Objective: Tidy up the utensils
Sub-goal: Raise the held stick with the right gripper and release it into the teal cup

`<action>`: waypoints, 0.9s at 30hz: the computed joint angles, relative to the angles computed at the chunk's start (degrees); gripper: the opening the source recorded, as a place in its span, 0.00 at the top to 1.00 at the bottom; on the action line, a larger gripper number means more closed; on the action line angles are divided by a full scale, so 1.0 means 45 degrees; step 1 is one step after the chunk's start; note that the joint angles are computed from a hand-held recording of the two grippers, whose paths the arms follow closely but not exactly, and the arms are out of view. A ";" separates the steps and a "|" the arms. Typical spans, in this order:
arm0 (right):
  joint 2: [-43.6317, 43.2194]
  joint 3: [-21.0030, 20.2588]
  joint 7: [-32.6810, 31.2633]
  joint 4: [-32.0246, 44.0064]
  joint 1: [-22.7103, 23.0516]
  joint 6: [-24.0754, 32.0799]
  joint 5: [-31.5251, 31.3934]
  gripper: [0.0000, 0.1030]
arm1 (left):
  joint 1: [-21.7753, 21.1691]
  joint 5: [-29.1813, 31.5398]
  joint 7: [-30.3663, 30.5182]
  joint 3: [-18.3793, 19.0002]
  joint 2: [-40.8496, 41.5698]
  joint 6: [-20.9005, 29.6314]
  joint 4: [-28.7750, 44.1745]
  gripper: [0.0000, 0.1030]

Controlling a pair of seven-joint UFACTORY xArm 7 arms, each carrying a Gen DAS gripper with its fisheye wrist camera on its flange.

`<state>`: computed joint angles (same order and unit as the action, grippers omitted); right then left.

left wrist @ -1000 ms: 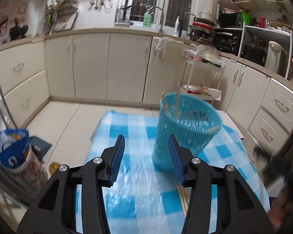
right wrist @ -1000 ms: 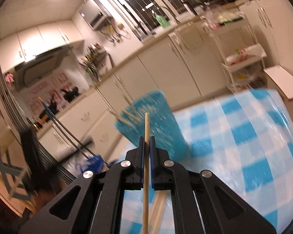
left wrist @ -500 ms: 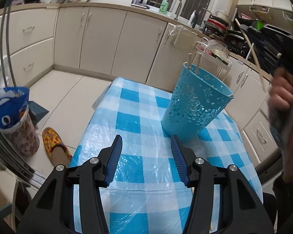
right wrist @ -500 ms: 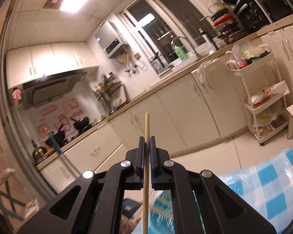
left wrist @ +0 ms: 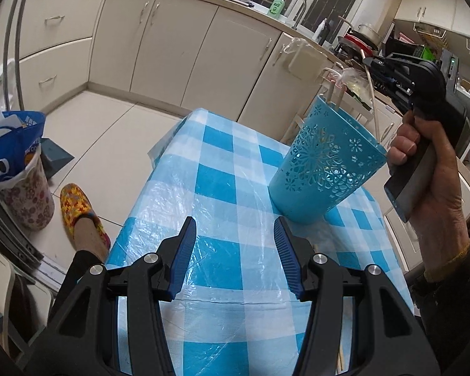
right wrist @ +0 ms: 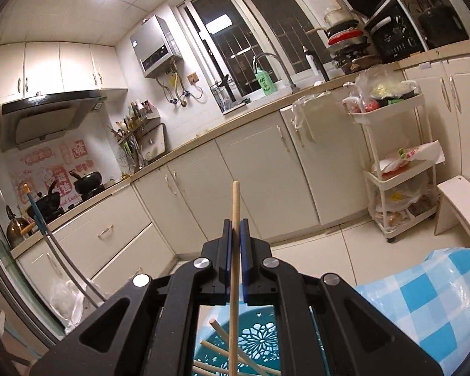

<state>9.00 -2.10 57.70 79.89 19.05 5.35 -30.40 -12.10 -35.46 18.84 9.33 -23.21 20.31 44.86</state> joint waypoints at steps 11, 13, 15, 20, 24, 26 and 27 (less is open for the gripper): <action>-0.0355 0.0648 -0.1002 -0.0704 -0.0218 0.0688 0.0376 0.94 | -0.0043 0.0014 -0.0030 -0.0070 -0.0146 -0.0023 -0.0041 0.53; -0.0717 0.0987 -0.1773 -0.1265 -0.0458 0.0644 0.1149 0.93 | 0.0006 0.0106 -0.0130 -0.0099 -0.0224 0.0016 -0.0061 0.53; -0.1133 0.1263 -0.2508 -0.1781 -0.0654 0.0655 0.1905 0.93 | 0.0053 0.0228 -0.0234 -0.0127 -0.0336 0.0047 -0.0090 0.52; -0.3047 0.1721 -0.4027 -0.3834 -0.1073 0.0399 0.3662 0.86 | 0.0117 0.0582 -0.0492 -0.0150 -0.0775 0.0199 -0.0218 0.52; -0.5484 0.1602 -0.5412 -0.6206 -0.0772 0.1045 0.5464 0.85 | 0.0115 0.0910 -0.0720 -0.0191 -0.1191 0.0299 -0.0386 0.50; -0.6555 0.1437 -0.6360 -0.7289 -0.0183 0.2312 0.6543 0.85 | 0.0126 0.1108 -0.0907 -0.0260 -0.1397 0.0388 -0.0487 0.49; -0.6807 0.1372 -0.6794 -0.7590 0.0052 0.2854 0.7028 0.85 | 0.0108 0.1188 -0.0990 -0.0278 -0.1494 0.0452 -0.0539 0.48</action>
